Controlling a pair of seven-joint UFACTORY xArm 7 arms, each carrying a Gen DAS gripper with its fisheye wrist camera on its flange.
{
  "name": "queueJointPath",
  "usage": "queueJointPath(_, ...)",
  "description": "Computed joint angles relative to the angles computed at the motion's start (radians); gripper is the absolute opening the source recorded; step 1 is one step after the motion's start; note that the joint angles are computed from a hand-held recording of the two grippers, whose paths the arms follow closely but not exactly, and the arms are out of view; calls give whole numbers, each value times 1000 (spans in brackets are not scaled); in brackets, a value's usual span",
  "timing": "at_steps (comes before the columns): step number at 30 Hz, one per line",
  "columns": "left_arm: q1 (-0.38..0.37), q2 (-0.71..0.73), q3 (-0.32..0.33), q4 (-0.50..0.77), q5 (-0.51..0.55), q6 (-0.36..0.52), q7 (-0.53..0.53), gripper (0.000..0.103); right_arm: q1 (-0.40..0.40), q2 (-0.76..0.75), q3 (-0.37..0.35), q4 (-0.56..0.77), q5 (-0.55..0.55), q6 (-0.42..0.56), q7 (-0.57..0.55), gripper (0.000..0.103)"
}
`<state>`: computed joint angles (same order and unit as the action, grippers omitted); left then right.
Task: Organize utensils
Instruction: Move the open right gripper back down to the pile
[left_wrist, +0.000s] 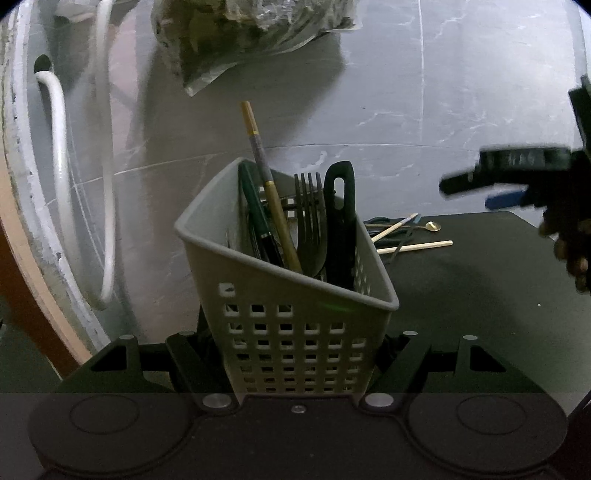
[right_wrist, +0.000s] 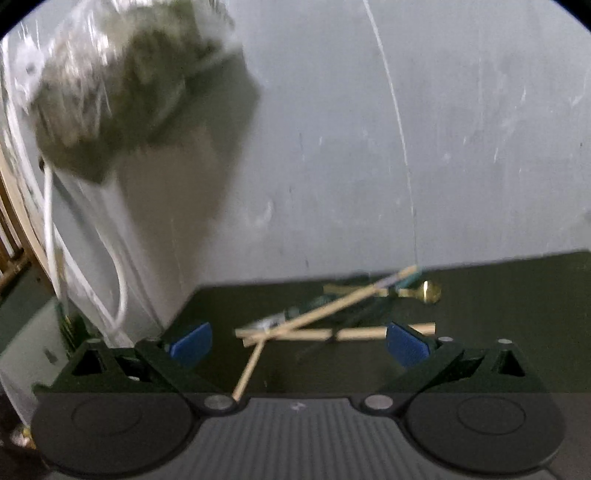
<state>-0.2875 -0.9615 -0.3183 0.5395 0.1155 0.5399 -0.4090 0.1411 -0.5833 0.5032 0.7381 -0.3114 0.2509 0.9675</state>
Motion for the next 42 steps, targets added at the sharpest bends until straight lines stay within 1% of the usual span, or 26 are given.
queueJointPath(2,3,-1,-2,1,2,3,-3,76,27,36,-11,15,15,28,-15,103)
queueJointPath(4,5,-1,0,1,3,3,-4,76,53,62,-29,20,26,35,-28,103)
queueJointPath(7,8,2,-3,4,5,2,-8,76,70,106,-48,45,27,47,-38,103)
queueJointPath(10,6,-5,0,-1,6,3,-7,76,103,157,-95,72,45,64,-74,103)
queueJointPath(15,3,-15,1,-7,5,8,-9,76,112,239,-161,130,84,58,-76,103)
queueJointPath(17,5,-15,1,-7,5,6,-10,76,109,279,-186,157,104,46,-63,103)
queueJointPath(20,8,-11,-1,-6,6,3,-12,76,106,338,-222,210,138,59,-39,103)
queueJointPath(23,8,-11,0,-7,6,3,-12,76,117,403,-260,289,194,126,-11,103)
queueJointPath(26,6,-12,2,-8,5,2,-12,76,128,451,-289,338,226,142,11,103)
queueJointPath(28,6,-10,4,-9,4,-2,-11,76,128,488,-292,388,192,189,36,103)
queueJointPath(34,1,-13,15,-16,-2,-8,-3,76,165,576,-316,514,158,328,35,102)
queueJointPath(39,3,-14,15,-16,-5,-9,-1,76,192,612,-328,563,151,387,28,93)
queueJointPath(42,3,-13,18,-17,-7,-10,2,76,205,627,-331,581,158,416,18,92)
